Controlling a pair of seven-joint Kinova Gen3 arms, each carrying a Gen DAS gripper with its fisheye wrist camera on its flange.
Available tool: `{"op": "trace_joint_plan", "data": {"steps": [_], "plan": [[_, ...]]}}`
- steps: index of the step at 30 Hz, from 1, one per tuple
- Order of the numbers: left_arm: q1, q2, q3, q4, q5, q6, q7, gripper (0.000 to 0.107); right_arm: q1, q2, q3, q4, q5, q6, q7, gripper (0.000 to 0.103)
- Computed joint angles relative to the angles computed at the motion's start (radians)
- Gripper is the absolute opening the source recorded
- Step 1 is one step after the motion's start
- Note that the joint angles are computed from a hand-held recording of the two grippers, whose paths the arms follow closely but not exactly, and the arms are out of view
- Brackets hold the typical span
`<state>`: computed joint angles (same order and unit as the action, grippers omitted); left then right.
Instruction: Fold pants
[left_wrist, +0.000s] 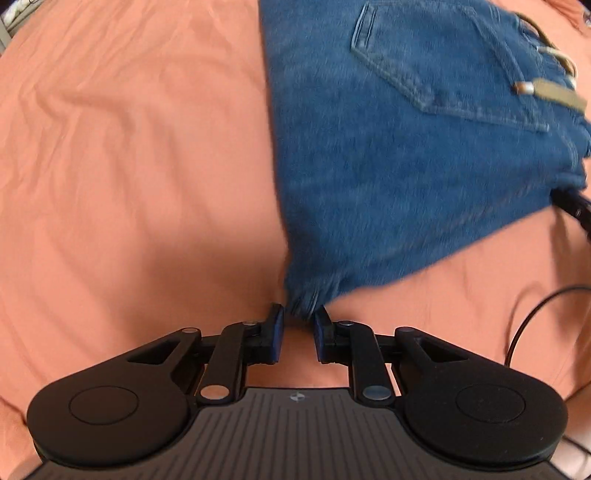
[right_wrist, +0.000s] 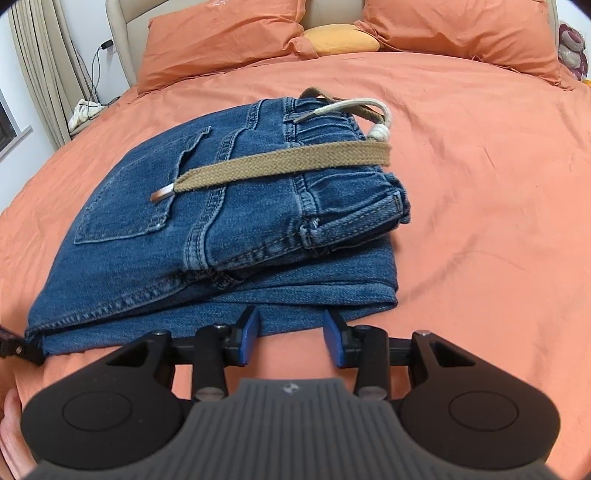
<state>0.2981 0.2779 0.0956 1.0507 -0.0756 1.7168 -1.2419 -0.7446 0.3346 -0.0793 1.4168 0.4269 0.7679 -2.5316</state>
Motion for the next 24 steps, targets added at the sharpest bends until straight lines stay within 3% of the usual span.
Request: {"op": "trace_joint_plan", "data": {"steps": [3,6,9,11,14,17,21,24], "plan": [[0.036,-0.06,0.005,0.053,-0.063,-0.035,0.003,0.021,0.032,-0.017,-0.049,-0.002,0.017,0.036,-0.031,0.038],[0.025,-0.157,0.01,0.143,-0.049,-0.157,-0.013,0.024,0.03,-0.059,-0.057,0.032,0.044,0.032,-0.114,0.051],[-0.021,-0.237,0.013,0.198,0.017,-0.279,-0.046,0.036,-0.05,-0.117,0.039,0.108,0.088,-0.036,-0.234,0.065],[-0.033,-0.265,0.022,0.222,0.011,-0.36,-0.03,0.055,-0.072,-0.154,0.094,0.165,0.1,-0.117,-0.316,0.07],[-0.055,-0.284,0.026,0.269,-0.002,-0.482,0.036,0.064,0.024,-0.188,0.058,0.23,0.073,-0.239,-0.436,0.079],[-0.11,-0.241,-0.002,0.291,0.09,-0.604,0.08,0.071,0.162,-0.185,-0.014,0.268,-0.017,-0.361,-0.486,0.08],[-0.172,-0.196,-0.025,0.338,0.211,-0.739,0.069,0.071,0.314,-0.134,-0.104,0.292,-0.174,-0.492,-0.392,0.08],[-0.186,-0.165,-0.027,0.335,0.197,-0.746,0.062,0.071,0.301,-0.098,-0.075,0.267,-0.232,-0.498,-0.318,0.08]]}}
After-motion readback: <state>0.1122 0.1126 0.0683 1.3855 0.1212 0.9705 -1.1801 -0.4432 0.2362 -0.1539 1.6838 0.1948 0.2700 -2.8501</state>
